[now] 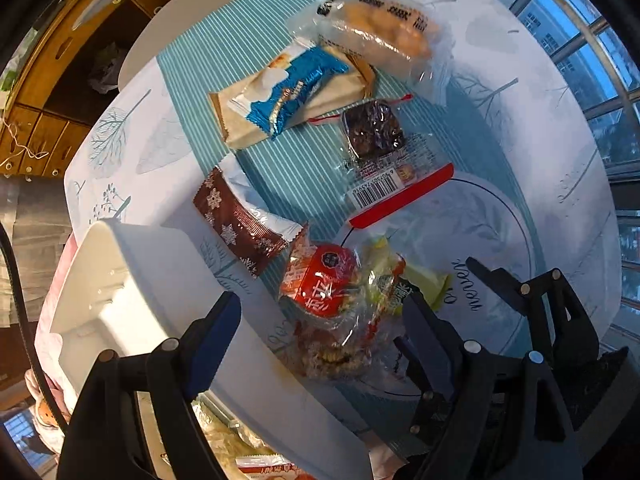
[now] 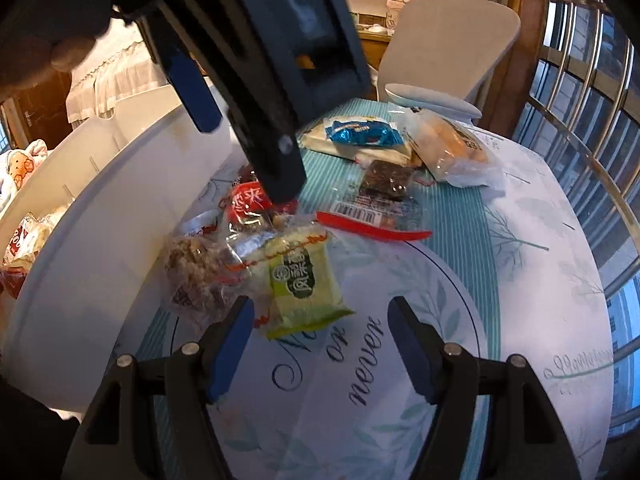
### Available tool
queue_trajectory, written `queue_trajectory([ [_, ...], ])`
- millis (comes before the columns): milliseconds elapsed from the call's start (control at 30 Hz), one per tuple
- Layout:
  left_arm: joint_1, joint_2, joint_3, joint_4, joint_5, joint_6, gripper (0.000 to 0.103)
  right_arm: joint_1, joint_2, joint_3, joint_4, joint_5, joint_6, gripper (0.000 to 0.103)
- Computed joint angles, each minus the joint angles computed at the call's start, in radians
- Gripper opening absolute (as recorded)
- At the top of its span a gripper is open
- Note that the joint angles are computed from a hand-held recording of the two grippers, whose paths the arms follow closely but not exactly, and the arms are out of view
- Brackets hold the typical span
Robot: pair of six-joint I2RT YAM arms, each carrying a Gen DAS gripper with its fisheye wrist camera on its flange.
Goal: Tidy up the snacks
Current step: 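Move both empty tools back over the remaining snack pile, then grasp the red-labelled candy bag with the left tool while the right grasps the green wafer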
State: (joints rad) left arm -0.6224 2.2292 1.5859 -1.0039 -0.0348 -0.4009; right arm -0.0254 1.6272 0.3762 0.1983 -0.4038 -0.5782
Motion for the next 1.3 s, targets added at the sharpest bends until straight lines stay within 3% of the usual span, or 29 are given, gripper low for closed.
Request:
queue_trajectory([
  [200, -0.005, 0.094, 0.091, -0.054, -0.016, 0.018, 0.079, 0.027, 0.067, 0.007, 0.049, 0.010, 0.007, 0.058],
  [433, -0.008, 0.182, 0.175, -0.098, -0.017, 0.027, 0.068, 0.015, 0.098, 0.013, 0.082, -0.008, 0.014, 0.058],
  [633, 0.029, 0.189, 0.174, -0.069, 0.030, 0.035, 0.062, 0.014, 0.098, 0.004, 0.087, -0.035, -0.008, 0.048],
  [767, 0.055, 0.197, 0.188, -0.067, 0.043, 0.050, 0.061, 0.012, 0.088, -0.002, 0.076, -0.043, -0.019, 0.047],
  [1033, 0.118, 0.166, 0.109, 0.016, 0.093, 0.060, 0.053, -0.033, 0.107, 0.072, -0.053, -0.089, -0.076, 0.044],
  [1300, 0.113, 0.172, 0.115, 0.016, 0.074, 0.044, 0.050, -0.098, 0.121, 0.152, -0.217, -0.133, -0.132, 0.038],
])
